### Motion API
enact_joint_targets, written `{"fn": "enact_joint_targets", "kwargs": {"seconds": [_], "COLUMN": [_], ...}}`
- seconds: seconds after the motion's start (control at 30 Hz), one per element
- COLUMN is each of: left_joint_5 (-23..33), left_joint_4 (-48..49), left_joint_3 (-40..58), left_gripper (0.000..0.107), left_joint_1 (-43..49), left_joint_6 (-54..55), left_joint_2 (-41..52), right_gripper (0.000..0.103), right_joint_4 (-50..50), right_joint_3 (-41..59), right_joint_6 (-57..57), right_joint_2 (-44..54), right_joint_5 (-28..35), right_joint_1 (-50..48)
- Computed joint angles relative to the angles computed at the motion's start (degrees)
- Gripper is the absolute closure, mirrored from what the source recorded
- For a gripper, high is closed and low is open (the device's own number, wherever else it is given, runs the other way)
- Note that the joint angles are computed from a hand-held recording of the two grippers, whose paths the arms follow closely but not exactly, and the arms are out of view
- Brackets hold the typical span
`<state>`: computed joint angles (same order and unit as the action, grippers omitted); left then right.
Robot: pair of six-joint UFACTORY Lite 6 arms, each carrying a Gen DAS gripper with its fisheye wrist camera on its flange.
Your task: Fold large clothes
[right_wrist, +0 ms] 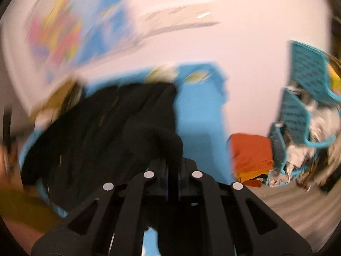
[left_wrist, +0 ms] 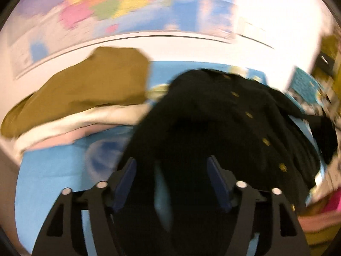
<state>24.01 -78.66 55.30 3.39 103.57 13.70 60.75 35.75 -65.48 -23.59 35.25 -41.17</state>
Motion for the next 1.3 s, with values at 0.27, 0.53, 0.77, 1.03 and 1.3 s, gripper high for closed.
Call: {"fn": "enact_joint_targets", "kwargs": {"seconds": [0.27,0.53,0.77,1.03,1.3], "left_joint_5": [5.91,11.66,7.29,12.58,13.85], "left_joint_4": [8.45,10.87,7.24,10.69,19.24], "left_joint_3": [4.29,2.27,-3.28,-5.64,-9.59], "left_gripper": [0.024,0.018,0.022,0.100,0.098], "left_joint_1": [0.88,5.16,0.93,1.89,1.18], "left_joint_6": [-5.34,-3.50,5.00,-1.53,-4.78], "left_joint_2": [11.42,10.82,9.31,2.73,-0.74], "right_gripper": [0.030,0.029,0.029,0.092,0.089], "right_joint_4": [3.42,4.60,24.63,17.92,6.24], "right_joint_3": [-5.63,-17.42,-20.73,-21.36,-21.29], "right_joint_6": [0.15,0.78,-19.60,-15.82,-10.11], "right_joint_2": [6.04,-29.00,-3.98,-11.82,-16.26], "right_joint_5": [-10.62,8.54,-6.06,20.17,22.68], "right_joint_1": [2.86,6.37,24.97,0.70,-8.49]}}
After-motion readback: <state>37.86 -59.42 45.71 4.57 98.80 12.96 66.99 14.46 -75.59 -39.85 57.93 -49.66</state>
